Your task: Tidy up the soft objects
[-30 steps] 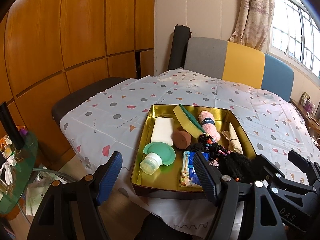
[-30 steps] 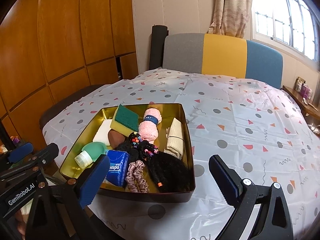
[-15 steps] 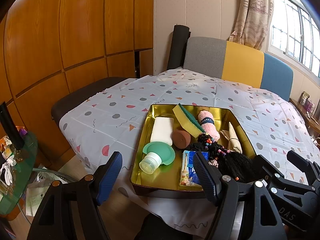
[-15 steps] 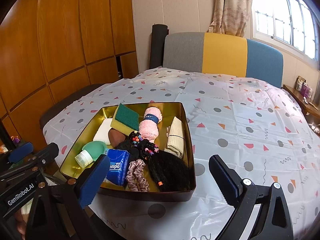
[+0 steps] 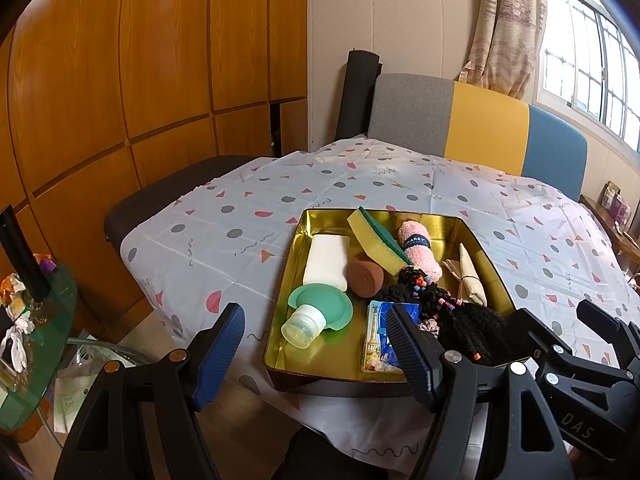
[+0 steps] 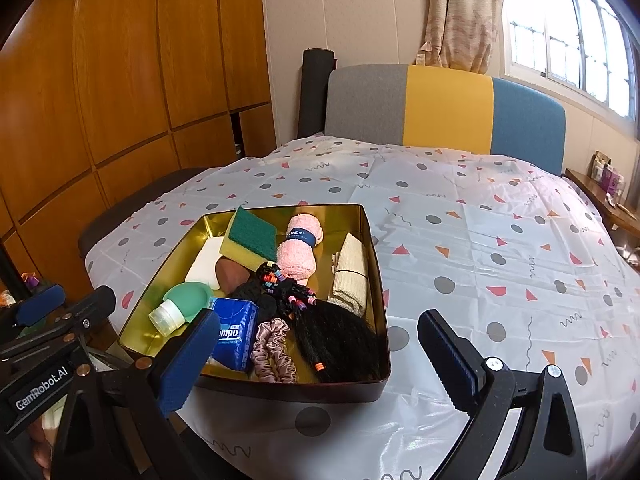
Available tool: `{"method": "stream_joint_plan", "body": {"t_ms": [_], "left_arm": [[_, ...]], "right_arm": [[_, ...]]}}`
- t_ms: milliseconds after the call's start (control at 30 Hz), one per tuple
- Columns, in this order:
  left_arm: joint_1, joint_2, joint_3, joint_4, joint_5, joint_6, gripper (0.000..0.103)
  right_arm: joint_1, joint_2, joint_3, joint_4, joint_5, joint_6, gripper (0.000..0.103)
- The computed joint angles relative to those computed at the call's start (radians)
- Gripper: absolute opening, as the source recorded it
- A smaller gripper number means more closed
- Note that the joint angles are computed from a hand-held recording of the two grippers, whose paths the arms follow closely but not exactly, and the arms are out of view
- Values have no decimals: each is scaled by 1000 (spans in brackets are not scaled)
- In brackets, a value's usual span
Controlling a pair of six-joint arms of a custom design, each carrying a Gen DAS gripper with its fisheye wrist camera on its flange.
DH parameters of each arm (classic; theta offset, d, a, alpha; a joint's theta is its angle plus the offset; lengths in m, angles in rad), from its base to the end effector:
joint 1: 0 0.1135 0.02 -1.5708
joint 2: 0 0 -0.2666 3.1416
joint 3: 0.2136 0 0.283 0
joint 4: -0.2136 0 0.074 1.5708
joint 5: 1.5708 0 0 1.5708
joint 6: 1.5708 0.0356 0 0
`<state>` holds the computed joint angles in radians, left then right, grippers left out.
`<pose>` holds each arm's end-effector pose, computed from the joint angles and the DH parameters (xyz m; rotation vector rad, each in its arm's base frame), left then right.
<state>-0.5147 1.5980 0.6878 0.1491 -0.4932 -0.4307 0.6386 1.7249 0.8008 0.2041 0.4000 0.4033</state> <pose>0.2874 -0.1432 0.1258 -0.1455 2.2197 0.0642 0.2939 0.2009 0.1219 -0.0580 2.2250 0.1101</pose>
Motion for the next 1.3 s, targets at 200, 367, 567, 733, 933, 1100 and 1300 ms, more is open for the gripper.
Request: {"method": "stream_joint_plan", "body": {"t_ms": [200,367,567,733,933,1100,1300], "left_arm": [[-1,-1,0,0,0,-2,74],[-3,-1,-3,4,-6,-1,74],[-2,-3,-3,0,-3,-3,74],[1,1,3,-12,0,-3,74],[25,27,23,-34,43,-15,68],[-8,41,19,6,-44,52,59],[-7,24,5,51,-26,78,53]], "right_arm": [[2,0,1,0,3,1,100],[3,0,-1,1,3,0,100],[3,-2,-5,0,2,3,100],[2,-4,-7,4,5,5,100],[-12,-2,-11,7,-3,8,100],[-22,13,-8,11,-22,6,100],[-39,21,-9,15,-37,15,100]]}}
